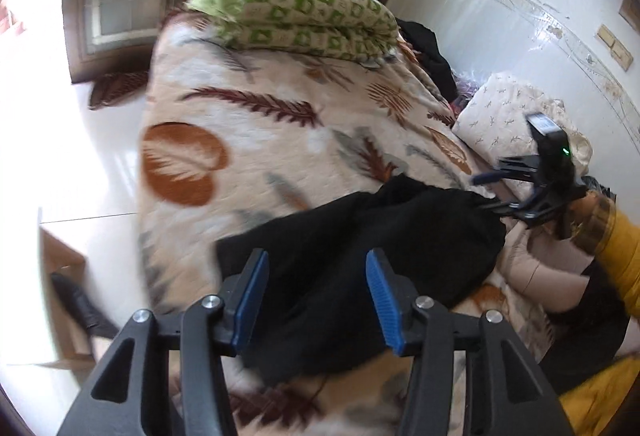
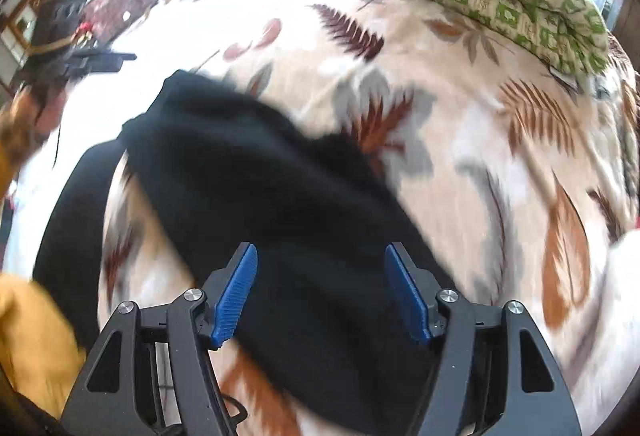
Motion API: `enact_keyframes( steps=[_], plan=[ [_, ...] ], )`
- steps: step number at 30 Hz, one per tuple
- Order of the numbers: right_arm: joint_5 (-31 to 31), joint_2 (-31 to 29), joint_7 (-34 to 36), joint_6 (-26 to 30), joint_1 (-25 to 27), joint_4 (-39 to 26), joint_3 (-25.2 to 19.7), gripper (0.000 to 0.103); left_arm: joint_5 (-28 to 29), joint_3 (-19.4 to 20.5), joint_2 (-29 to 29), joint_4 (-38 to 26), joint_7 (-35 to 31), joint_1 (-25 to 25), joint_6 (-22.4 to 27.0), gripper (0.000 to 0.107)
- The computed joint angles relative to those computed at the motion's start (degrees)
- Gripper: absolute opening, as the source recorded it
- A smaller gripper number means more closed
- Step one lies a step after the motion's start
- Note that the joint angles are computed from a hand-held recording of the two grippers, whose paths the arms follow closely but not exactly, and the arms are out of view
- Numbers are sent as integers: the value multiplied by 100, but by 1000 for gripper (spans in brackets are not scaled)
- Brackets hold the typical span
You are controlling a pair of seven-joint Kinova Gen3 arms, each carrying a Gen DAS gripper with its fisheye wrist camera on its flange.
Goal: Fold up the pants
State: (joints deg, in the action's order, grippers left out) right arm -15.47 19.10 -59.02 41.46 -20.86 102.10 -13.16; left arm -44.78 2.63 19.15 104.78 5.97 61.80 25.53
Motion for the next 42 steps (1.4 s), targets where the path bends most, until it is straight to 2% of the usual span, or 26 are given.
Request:
enact_keyframes(
  steps=[4,6,7,10,13,15,17,19,21,23,26,28,30,32,34,36,39,41,42],
  plan=[
    [239,785,-411,-56,-365,-759,80,65,353,1028,845,-705,-932,-894,-3,53],
    [288,1118,-342,197,-313,-1178,9,59,626,1469,1315,-1014,-1398,-1090,317,53],
    [353,1245,-276,280,-354,-1339,3,54,803,1537,1515,-1142,-1631,-1050,548,53],
    [739,1468,-374,524,-651,-1573,125,43,978,1216,1566,-1244,-2224,-567,850,53],
    [920,1620,-225,706,-722,-1682,70,15,1398,996,1294,-971,-2327,-588,398,53],
    [977,1544,-64,540,-732,-1528,26,12,1310,531,982,-651,-1945,-355,3,53],
    [910,1460,-24,343,-680,-1396,-5,11,1290,0,832,-543,-1635,-38,-56,53],
    [725,1284,51,-23,-501,-1172,-91,10,1595,-285,823,-508,-1672,11,-80,53],
    [512,1161,109,-295,-308,-1025,-164,10,1919,-261,908,-516,-1865,-183,-78,53],
    [313,1155,66,-488,-149,-956,-174,10,1883,-461,1076,-724,-1761,-45,172,51],
    [426,1344,-269,-605,-343,-962,27,10,1797,-570,1154,-862,-1484,45,362,51],
    [649,1545,-620,-636,-587,-1012,227,10,1725,-483,1195,-926,-1486,17,504,51],
    [704,1539,-759,-883,-562,-881,187,10,1703,-352,1265,-1128,-1652,18,902,51],
    [877,1413,-1098,-953,-718,-801,360,28,1651,-293,1253,-1219,-1665,64,1148,51],
    [1022,1060,-1202,-1089,-665,-507,336,28,1512,-343,1062,-1037,-1366,169,1066,51],
    [876,705,-967,-1080,-327,-240,24,28,1255,-378,858,-884,-927,317,1102,51],
    [542,34,-450,-960,27,348,-348,34,1019,-556,423,-423,-228,592,919,65],
    [413,-279,-262,-1056,35,748,-443,53,893,-432,229,-211,222,588,1003,76],
    [250,-479,-97,-1104,45,1013,-517,57,905,-360,176,-138,353,553,1037,78]
  ],
)
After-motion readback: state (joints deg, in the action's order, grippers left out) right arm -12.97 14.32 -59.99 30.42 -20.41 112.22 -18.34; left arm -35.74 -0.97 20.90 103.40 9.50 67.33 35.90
